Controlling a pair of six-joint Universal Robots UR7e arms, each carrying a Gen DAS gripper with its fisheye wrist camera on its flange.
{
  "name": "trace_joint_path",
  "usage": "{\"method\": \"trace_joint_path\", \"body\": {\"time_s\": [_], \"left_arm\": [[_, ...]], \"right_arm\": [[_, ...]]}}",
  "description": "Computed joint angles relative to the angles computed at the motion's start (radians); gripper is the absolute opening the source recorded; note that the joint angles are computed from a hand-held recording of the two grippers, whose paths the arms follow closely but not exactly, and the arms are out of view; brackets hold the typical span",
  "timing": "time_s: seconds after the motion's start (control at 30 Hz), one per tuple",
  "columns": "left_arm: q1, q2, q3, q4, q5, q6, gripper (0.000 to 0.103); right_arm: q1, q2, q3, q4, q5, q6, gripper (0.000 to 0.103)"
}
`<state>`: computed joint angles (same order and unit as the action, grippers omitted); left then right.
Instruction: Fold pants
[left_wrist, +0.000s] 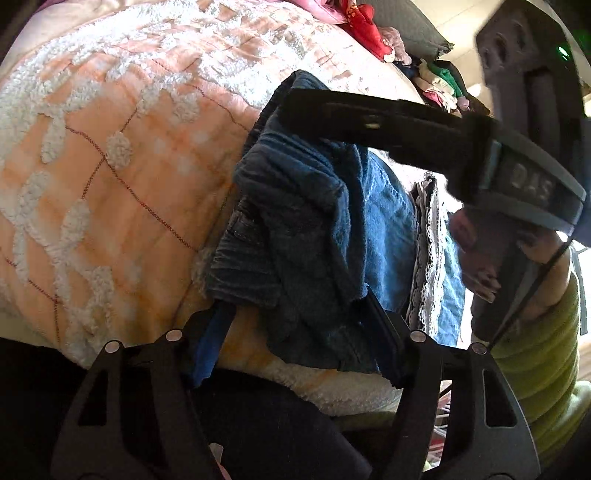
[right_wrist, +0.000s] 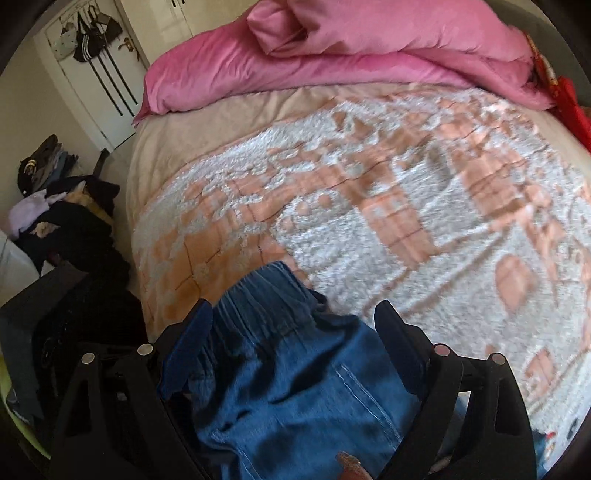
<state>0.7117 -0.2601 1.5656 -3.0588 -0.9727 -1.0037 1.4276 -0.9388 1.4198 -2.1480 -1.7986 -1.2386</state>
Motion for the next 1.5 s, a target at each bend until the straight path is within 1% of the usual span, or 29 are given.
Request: {"method": "trace_joint_path", "body": {"time_s": [0.07,0.13,0.17,0.2,0.23,0.3,0.33,0.47,0.53,0.73,0.87,0.9,0.97,1.03,1.07,1.1,1.13,1.17,1.2,1.23,1.27,1.37,1.4,1.43,1.47,1.5], "left_arm": [[0.0,0.001,0.001,-0.005,-0.001,-0.002,0.06],[-0.001,0.002,-0.002,-0.005,0.0,-0.001,0.06],[0.0,0.003,-0.006,-0.003,-0.001,0.003,0.058],[-0.001,0.005,-0.01,-0.004,-0.002,0.008,0.052],[-0.001,0.004,-0.009,-0.008,-0.006,0.014,0.047],[-0.004,0.006,-0.012,-0.013,-0.007,0.02,0.044],[-0.006,0.007,-0.012,-0.03,-0.013,0.031,0.039],[-0.028,0.014,-0.029,-0.047,-0.008,0.085,0.038],[-0.04,0.019,-0.04,-0.05,-0.008,0.109,0.038],[-0.074,0.043,-0.128,0.017,-0.005,0.192,0.038],[-0.083,0.074,-0.208,0.062,-0.026,0.244,0.038],[-0.086,0.089,-0.244,0.085,-0.031,0.269,0.038],[-0.092,0.12,-0.301,0.109,-0.043,0.311,0.038],[-0.094,0.168,-0.388,0.151,-0.083,0.367,0.038],[-0.095,0.194,-0.43,0.182,-0.113,0.394,0.038],[-0.093,0.214,-0.468,0.211,-0.143,0.418,0.038],[-0.094,0.226,-0.487,0.226,-0.17,0.439,0.038],[-0.097,0.235,-0.494,0.231,-0.191,0.464,0.038],[-0.1,0.233,-0.483,0.217,-0.199,0.478,0.038],[-0.104,0.225,-0.462,0.193,-0.195,0.488,0.038],[-0.109,0.212,-0.434,0.167,-0.17,0.488,0.038],[-0.113,0.179,-0.381,0.114,-0.071,0.46,0.038],[-0.113,0.173,-0.383,0.142,-0.019,0.442,0.038],[-0.11,0.175,-0.402,0.186,0.019,0.43,0.038],[-0.104,0.186,-0.426,0.227,0.051,0.427,0.034],[-0.1,0.197,-0.449,0.26,0.06,0.421,0.027]], "right_arm": [[-0.002,0.016,-0.018,0.038,-0.003,0.021,0.087],[-0.007,0.032,-0.045,0.104,-0.006,0.038,0.075],[-0.011,0.039,-0.063,0.145,-0.002,0.044,0.064],[-0.016,0.041,-0.071,0.162,0.005,0.049,0.058],[-0.019,0.038,-0.074,0.17,0.013,0.05,0.054],[-0.03,0.025,-0.09,0.206,0.045,0.044,0.043],[-0.037,0.014,-0.1,0.232,0.067,0.042,0.042],[-0.073,-0.031,-0.149,0.347,0.177,0.031,0.041],[-0.086,-0.051,-0.161,0.37,0.212,0.028,0.041],[-0.137,-0.11,-0.2,0.423,0.31,0.013,0.041],[-0.167,-0.126,-0.243,0.459,0.354,0.012,0.045],[-0.177,-0.13,-0.256,0.469,0.37,0.016,0.046],[-0.199,-0.144,-0.269,0.477,0.4,0.017,0.052],[-0.223,-0.156,-0.281,0.489,0.424,0.013,0.063],[-0.246,-0.16,-0.3,0.51,0.446,0.01,0.075],[-0.266,-0.17,-0.302,0.502,0.469,0.014,0.079],[-0.277,-0.171,-0.3,0.484,0.48,0.023,0.087],[-0.302,-0.179,-0.295,0.45,0.486,0.054,0.089],[-0.314,-0.185,-0.287,0.423,0.481,0.077,0.089],[-0.335,-0.194,-0.275,0.38,0.474,0.117,0.089],[-0.349,-0.199,-0.267,0.359,0.47,0.135,0.089],[-0.379,-0.225,-0.211,0.261,0.437,0.171,0.092],[-0.381,-0.23,-0.197,0.242,0.427,0.177,0.092],[-0.384,-0.233,-0.182,0.225,0.424,0.18,0.092],[-0.384,-0.238,-0.165,0.216,0.423,0.181,0.092],[-0.382,-0.238,-0.156,0.214,0.424,0.18,0.093]]}}
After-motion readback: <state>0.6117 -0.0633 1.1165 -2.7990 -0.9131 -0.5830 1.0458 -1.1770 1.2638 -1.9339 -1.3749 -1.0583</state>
